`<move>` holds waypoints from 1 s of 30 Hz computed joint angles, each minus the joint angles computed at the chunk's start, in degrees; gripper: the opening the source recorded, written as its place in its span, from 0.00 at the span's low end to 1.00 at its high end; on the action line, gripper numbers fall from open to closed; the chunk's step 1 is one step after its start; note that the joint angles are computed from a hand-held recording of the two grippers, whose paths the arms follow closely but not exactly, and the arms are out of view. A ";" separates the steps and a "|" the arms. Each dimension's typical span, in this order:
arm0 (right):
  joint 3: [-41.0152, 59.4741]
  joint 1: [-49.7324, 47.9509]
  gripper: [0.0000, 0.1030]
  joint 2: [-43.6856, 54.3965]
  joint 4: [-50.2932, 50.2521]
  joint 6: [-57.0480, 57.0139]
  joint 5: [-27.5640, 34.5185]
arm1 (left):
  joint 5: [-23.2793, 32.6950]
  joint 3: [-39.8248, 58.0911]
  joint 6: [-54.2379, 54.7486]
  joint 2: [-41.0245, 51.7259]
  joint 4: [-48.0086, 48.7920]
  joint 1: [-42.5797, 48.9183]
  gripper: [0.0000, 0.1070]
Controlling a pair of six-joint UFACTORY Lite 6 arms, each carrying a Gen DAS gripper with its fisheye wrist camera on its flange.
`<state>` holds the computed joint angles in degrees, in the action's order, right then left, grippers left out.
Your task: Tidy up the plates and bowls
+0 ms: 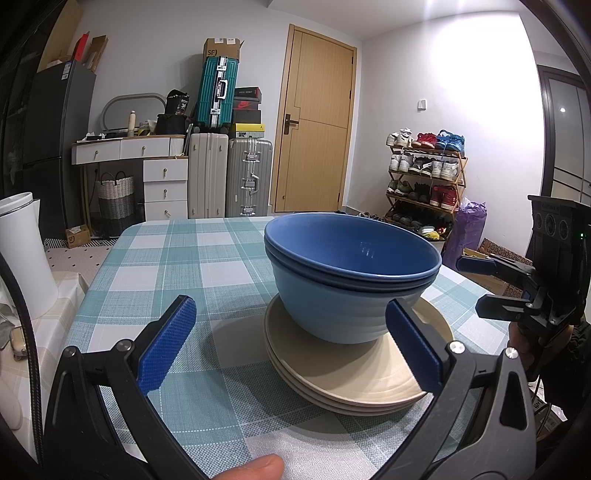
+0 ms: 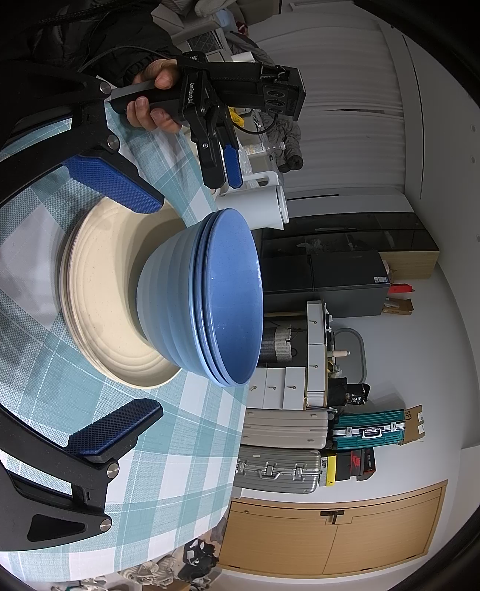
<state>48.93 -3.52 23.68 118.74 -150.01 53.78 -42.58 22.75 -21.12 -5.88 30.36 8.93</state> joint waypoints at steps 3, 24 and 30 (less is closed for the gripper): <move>-0.03 -0.05 0.99 -0.04 -0.10 0.10 0.00 | -0.07 -0.03 0.03 0.05 -0.02 0.01 0.96; -0.01 0.01 0.99 -0.02 -0.01 0.06 -0.05 | -0.42 -0.25 0.26 0.12 -0.12 0.09 0.96; -0.05 -0.01 0.99 -0.07 -0.02 0.05 -0.04 | -0.57 -0.29 0.21 0.18 -0.01 0.13 0.96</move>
<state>48.87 -3.53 23.61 118.72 -149.97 53.73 -43.15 22.45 -20.91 -5.71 30.35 9.07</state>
